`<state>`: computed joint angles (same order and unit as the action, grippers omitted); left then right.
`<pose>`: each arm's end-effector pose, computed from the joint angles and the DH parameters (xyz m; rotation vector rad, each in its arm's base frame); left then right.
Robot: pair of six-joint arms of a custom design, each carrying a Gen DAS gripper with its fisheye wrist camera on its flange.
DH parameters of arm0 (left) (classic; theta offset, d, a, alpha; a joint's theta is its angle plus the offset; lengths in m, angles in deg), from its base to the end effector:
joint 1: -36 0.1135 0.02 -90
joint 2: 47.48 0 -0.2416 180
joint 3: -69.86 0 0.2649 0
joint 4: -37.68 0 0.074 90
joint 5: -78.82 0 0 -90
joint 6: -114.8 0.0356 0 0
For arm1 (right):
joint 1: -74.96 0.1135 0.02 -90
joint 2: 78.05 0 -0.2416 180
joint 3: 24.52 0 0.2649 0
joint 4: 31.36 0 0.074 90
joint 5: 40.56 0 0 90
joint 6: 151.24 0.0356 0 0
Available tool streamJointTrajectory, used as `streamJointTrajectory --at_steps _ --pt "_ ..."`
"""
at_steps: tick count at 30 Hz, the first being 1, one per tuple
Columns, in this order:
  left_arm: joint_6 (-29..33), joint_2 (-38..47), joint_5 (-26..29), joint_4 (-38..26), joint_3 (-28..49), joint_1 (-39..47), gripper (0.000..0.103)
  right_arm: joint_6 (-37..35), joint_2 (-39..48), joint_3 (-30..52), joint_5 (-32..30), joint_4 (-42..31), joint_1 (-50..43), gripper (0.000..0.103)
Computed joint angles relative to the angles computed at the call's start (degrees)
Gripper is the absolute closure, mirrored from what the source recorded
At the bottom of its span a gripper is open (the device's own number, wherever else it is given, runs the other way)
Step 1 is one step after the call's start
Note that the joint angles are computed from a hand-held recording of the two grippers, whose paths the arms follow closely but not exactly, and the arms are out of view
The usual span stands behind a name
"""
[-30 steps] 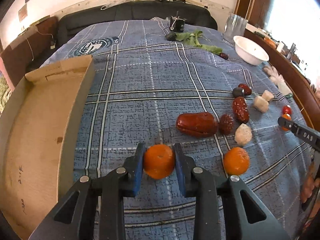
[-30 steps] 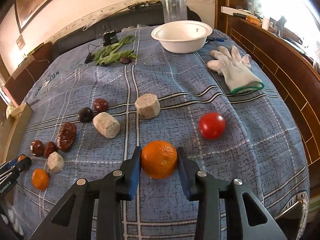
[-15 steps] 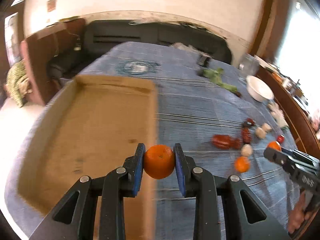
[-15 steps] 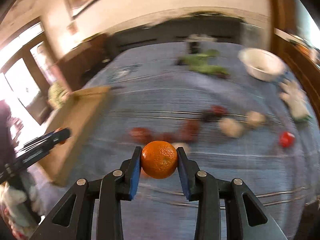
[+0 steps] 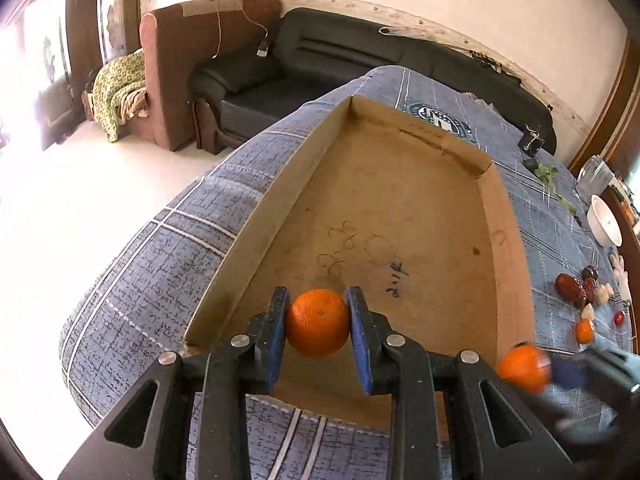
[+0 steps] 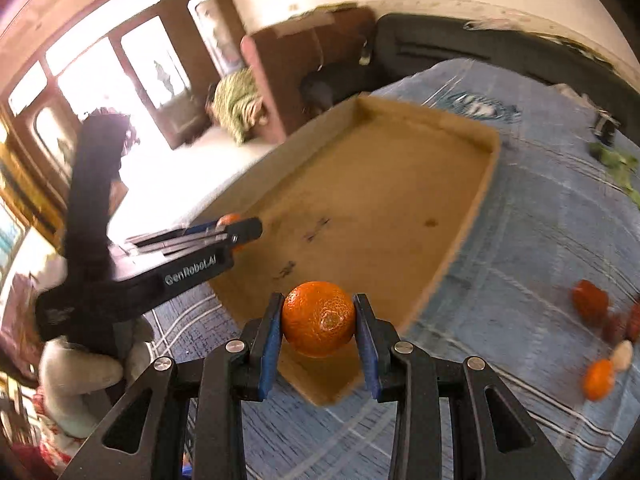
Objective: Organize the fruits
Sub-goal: 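Carry the orange into the cardboard tray and open the left gripper, then grasp the red tomato with the right gripper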
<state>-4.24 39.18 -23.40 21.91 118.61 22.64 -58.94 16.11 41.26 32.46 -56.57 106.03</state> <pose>0.2735 -0.0572 0.1043 -0.4240 2.4415 -0.0466 0.2813 0.1816 0.1416 -0.7549 2.4395 0.6055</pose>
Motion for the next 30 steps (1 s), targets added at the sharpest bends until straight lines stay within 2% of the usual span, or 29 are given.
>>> streamJointTrajectory --at_steps 2,5,7,12,15,21,26,30 --pt "0.19 -0.46 0.12 0.67 -0.82 0.22 0.075 0.53 4.10 1.83 2.53 0.91 2.75 0.065" --pt "-0.13 -0.70 1.15 0.97 -1.08 0.93 0.073 0.45 5.89 2.12 4.67 1.91 4.00 0.065" --pt "-0.76 -1.61 1.12 0.70 -1.42 1.21 0.064 0.67 6.40 2.32 5.10 2.42 4.29 0.064" --pt "-1.72 -6.26 -0.06 -1.14 -2.29 1.25 0.052 0.36 6.23 1.82 5.39 3.81 4.44 0.063" --pt "-2.86 -9.86 -1.62 -2.63 -2.68 -0.13 0.048 1.68 1.82 -0.91 5.50 4.10 5.03 0.056" --pt "-4.06 -14.14 -4.65 -5.66 -0.59 -6.58 0.047 1.61 -10.75 -9.75 4.69 5.12 0.52 0.042" --pt "-3.74 -8.62 -6.00 -5.92 5.94 -15.18 0.041 -0.06 -20.00 -17.02 -0.16 2.64 -12.22 0.038" --pt "-2.37 1.44 -4.15 -5.56 13.82 -21.14 0.041 -5.01 -20.82 -18.79 -5.12 0.17 -28.22 0.039"
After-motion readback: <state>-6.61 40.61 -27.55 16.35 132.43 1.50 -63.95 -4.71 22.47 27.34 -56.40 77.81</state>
